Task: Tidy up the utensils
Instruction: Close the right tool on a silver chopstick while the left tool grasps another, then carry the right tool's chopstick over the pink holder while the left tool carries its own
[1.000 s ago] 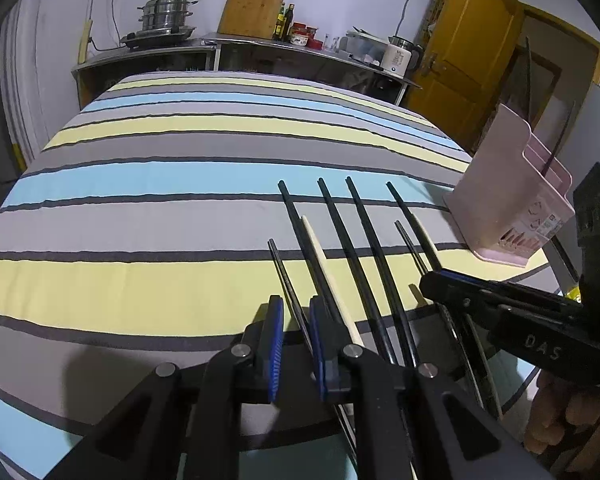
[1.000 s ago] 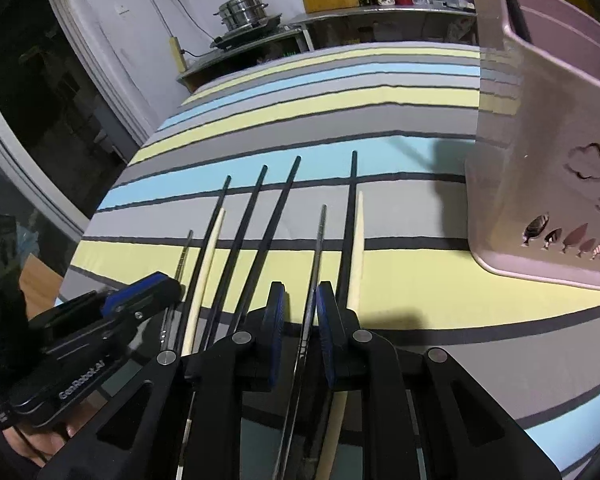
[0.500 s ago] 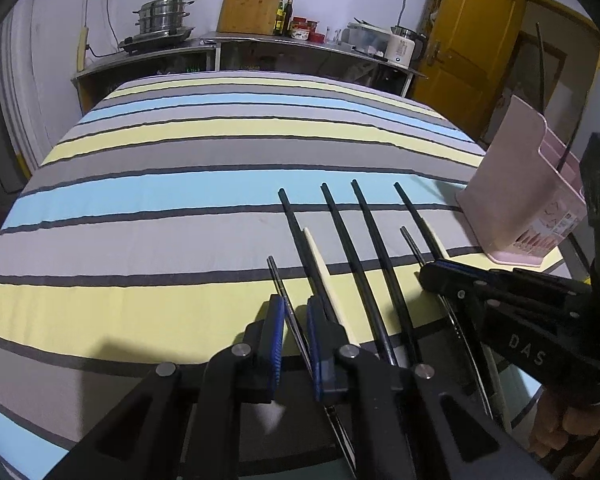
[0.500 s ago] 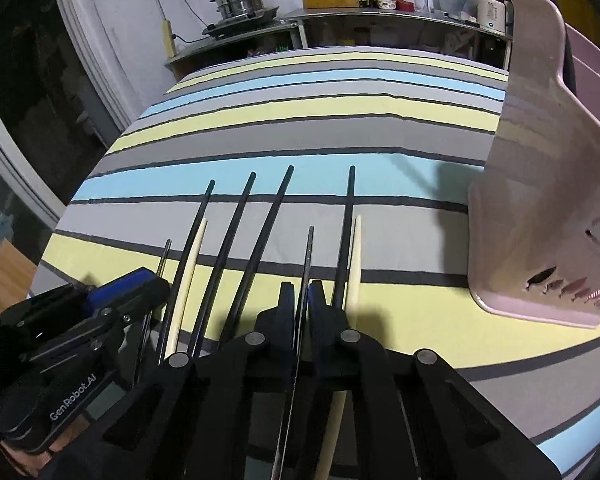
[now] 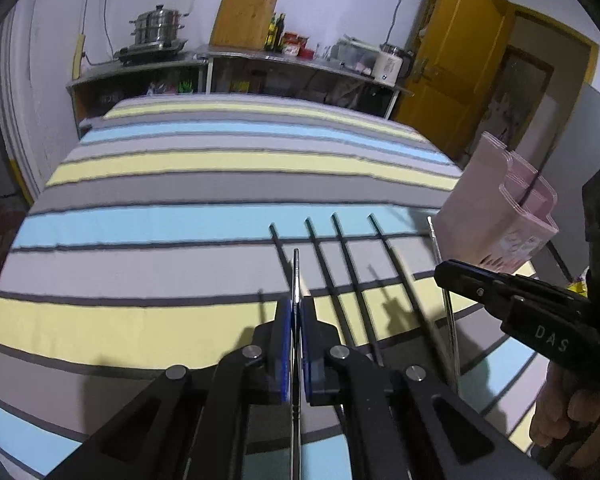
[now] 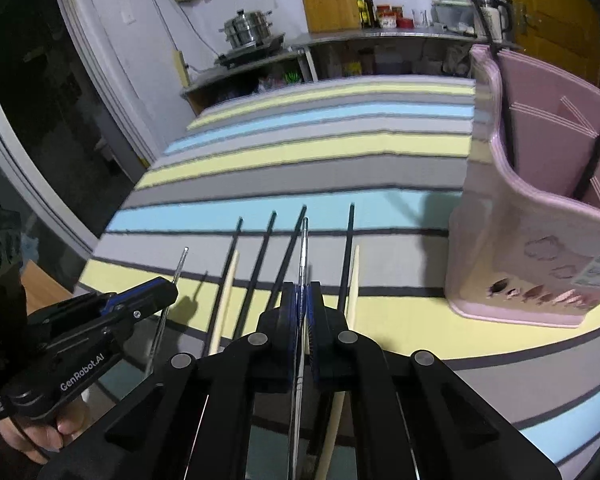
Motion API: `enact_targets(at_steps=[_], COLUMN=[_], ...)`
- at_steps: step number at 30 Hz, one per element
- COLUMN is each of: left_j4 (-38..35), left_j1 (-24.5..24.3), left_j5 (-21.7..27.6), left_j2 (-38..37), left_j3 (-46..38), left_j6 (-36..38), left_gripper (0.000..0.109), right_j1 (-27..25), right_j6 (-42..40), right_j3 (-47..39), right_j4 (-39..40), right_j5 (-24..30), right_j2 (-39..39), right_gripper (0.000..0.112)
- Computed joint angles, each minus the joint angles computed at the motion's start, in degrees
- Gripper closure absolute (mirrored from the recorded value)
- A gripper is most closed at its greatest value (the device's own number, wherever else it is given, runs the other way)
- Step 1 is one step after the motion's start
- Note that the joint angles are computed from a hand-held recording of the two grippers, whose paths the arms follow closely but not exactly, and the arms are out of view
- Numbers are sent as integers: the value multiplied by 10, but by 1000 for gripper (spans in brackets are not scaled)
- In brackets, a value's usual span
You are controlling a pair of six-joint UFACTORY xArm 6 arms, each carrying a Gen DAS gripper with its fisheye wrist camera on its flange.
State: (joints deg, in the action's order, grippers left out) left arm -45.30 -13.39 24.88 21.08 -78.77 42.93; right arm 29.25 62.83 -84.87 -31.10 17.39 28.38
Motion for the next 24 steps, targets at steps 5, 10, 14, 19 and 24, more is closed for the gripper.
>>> enact_targets(at_steps=[5, 10, 14, 19, 24], left_j4=[-39, -67, -81, -90, -90], left_j1=[7, 14, 18, 20, 15], left_j5=[15, 31, 43, 57, 68], left_j2=[-43, -86, -115, -140, -145], left_j3=[16, 33, 46, 49, 37], left_j6=[37, 69, 84, 94, 95], left_gripper=[104, 104, 105, 105, 105], right_j1=[-3, 0, 3, 4, 3], right_j6=[74, 125, 164, 200, 233], right_j3=[38, 52, 67, 85, 96], right_j4=[-74, -130, -170, -208, -240], right_j5=[-13, -10, -7, -4, 1], right_j2=[-50, -82, -108, -134, -154], right_gripper=[107, 107, 107, 107, 107])
